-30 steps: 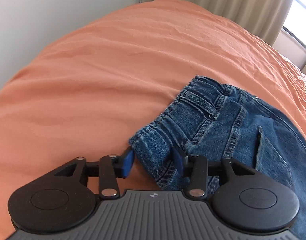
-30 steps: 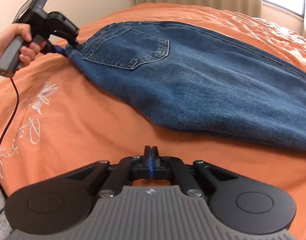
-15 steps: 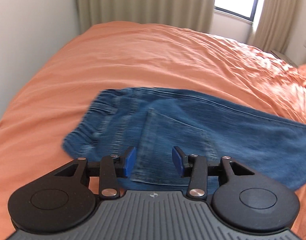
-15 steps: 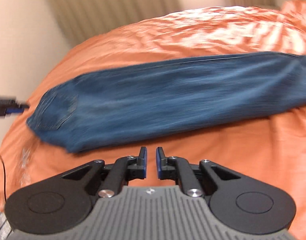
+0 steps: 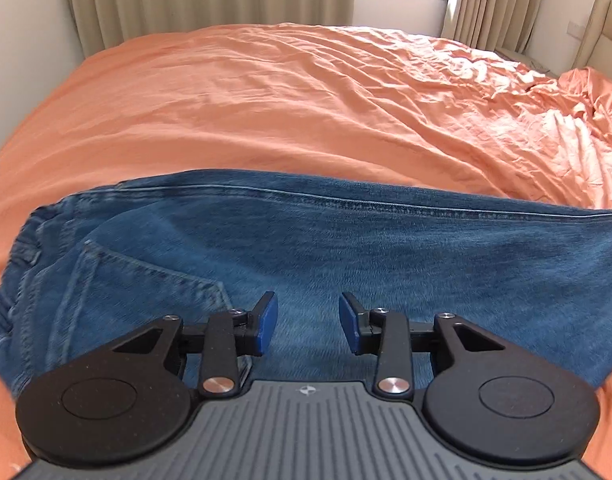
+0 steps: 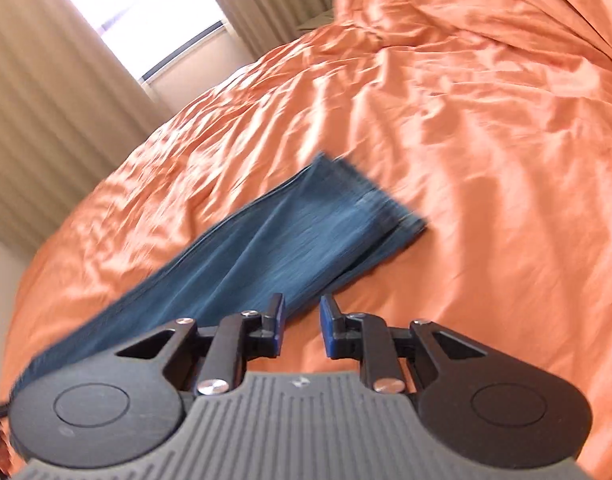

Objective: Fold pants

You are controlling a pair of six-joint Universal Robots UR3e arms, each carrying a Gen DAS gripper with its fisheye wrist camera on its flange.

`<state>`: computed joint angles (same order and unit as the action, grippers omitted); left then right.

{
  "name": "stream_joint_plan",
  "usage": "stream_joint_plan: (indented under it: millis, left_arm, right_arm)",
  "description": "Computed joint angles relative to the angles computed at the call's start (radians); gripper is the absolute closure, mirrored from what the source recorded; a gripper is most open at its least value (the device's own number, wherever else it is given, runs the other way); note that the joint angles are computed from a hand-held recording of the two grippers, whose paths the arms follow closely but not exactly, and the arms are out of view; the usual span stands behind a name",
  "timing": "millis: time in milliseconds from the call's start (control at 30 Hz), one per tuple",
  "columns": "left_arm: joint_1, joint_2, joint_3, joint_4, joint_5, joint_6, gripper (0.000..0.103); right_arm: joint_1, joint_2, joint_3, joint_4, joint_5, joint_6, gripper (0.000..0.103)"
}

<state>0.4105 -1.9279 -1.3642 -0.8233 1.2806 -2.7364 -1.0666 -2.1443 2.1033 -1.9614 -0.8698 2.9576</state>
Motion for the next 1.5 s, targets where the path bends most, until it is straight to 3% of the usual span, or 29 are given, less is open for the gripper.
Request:
stream_joint_plan:
  millis: [233, 500, 600, 667, 800, 967, 1033, 1067, 1100, 1133, 1167, 1267, 1500]
  left_arm:
    - [-0.073, -0.195, 0.185, -0.019, 0.096, -0.092, 0.061]
    - [-0.075, -0.237, 0.169, 0.053, 0.098, -0.128, 0.061]
    - [-0.078, -0.241, 0.173, 0.057, 0.108, -0.131, 0.062]
    - [-0.083, -0.249, 0.189, 0.055, 0.116, -0.131, 0.065]
    - [-0.091, -0.272, 0.216, 0.064, 0.115, -0.153, 0.066]
    - [-0.104, -0.294, 0.253, 0.059, 0.12, -0.177, 0.066]
    - [-0.098, -0.289, 0.268, 0.042, 0.098, -0.167, 0.064]
    - [-0.092, -0.288, 0.279, 0.036, 0.08, -0.16, 0.062]
    - [-0.089, -0.287, 0.289, 0.033, 0.072, -0.154, 0.056]
    - [-0.088, -0.291, 0.305, 0.027, 0.069, -0.146, 0.053]
    - [-0.088, -0.302, 0.332, 0.012, 0.068, -0.132, 0.049]
    - [-0.093, -0.342, 0.42, -0.039, 0.083, -0.077, 0.049]
    - [-0.078, -0.407, 0.571, -0.125, 0.093, -0.026, 0.049]
  right_arm:
    - [0.057, 0.423, -0.01, -0.421, 0.013, 0.208, 0.079]
    - [0.088, 0.721, -0.02, -0.7, 0.056, 0.32, 0.074]
    - [0.087, 0.714, -0.02, -0.722, 0.053, 0.375, 0.099]
    - [0.08, 0.642, 0.001, -0.786, 0.061, 0.38, 0.103]
    - [0.13, 0.635, -0.094, -0.657, -0.06, 0.314, 0.103]
    - [0.177, 0.706, -0.079, -0.719, -0.147, 0.311, 0.103]
    - [0.203, 0.704, -0.123, -0.675, -0.185, 0.284, 0.102]
    - [0.217, 0.689, -0.135, -0.671, -0.218, 0.264, 0.1]
    - [0.244, 0.686, -0.163, -0.675, -0.268, 0.243, 0.085]
    - [0.255, 0.688, -0.187, -0.677, -0.276, 0.214, 0.072]
    - [0.252, 0.695, -0.214, -0.661, -0.248, 0.191, 0.069]
    - [0.266, 0.773, -0.339, -0.605, -0.16, 0.183, 0.069]
    - [0.388, 1.091, -0.714, -0.577, -0.185, 0.264, 0.068]
